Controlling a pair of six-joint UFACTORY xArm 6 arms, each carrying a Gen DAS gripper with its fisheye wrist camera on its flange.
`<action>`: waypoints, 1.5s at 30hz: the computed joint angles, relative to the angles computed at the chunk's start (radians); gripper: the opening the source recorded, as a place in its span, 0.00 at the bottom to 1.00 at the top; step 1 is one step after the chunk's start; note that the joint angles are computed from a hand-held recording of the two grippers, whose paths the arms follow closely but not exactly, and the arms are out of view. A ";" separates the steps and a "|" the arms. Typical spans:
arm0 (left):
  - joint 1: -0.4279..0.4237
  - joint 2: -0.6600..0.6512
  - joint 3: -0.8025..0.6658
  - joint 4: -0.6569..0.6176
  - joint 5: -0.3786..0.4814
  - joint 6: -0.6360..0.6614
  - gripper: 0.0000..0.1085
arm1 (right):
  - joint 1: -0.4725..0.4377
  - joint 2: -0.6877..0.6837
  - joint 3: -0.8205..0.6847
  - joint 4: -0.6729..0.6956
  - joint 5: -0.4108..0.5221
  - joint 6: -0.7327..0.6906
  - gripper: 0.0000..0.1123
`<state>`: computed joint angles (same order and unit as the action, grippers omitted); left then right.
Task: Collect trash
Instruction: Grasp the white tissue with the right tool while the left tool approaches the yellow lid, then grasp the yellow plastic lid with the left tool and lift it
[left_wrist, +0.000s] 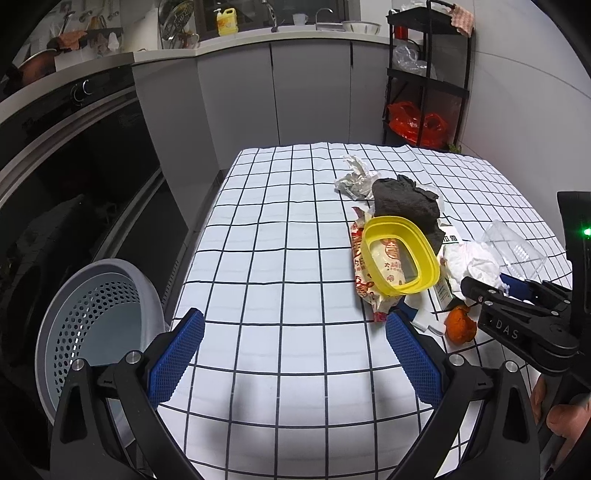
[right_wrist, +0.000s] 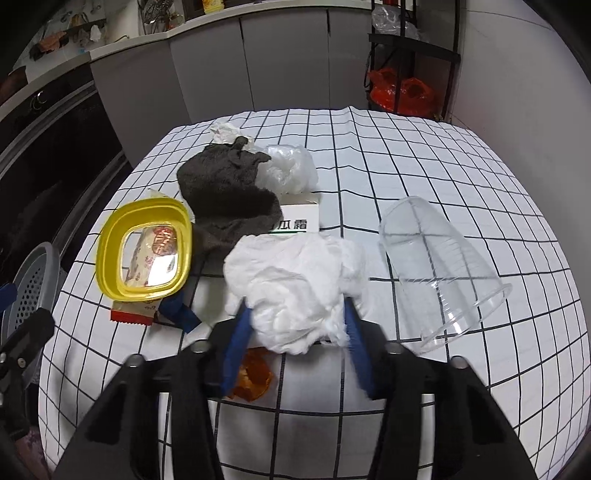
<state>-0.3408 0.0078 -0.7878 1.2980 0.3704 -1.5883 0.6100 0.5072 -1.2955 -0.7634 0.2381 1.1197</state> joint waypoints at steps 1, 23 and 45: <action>-0.003 0.003 -0.002 0.001 -0.001 -0.001 0.89 | 0.000 -0.004 0.004 -0.005 -0.004 0.001 0.27; -0.067 0.166 -0.179 -0.070 -0.005 0.019 0.89 | -0.144 -0.202 0.145 -0.492 -0.257 0.556 0.10; -0.081 0.382 -0.391 -0.296 0.033 0.228 0.64 | -0.191 -0.184 0.116 -0.580 -0.332 0.692 0.10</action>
<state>-0.4215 0.3901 -1.1790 1.0024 0.4037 -1.3601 0.4189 0.3229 -1.1793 -1.3432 -0.0938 1.8121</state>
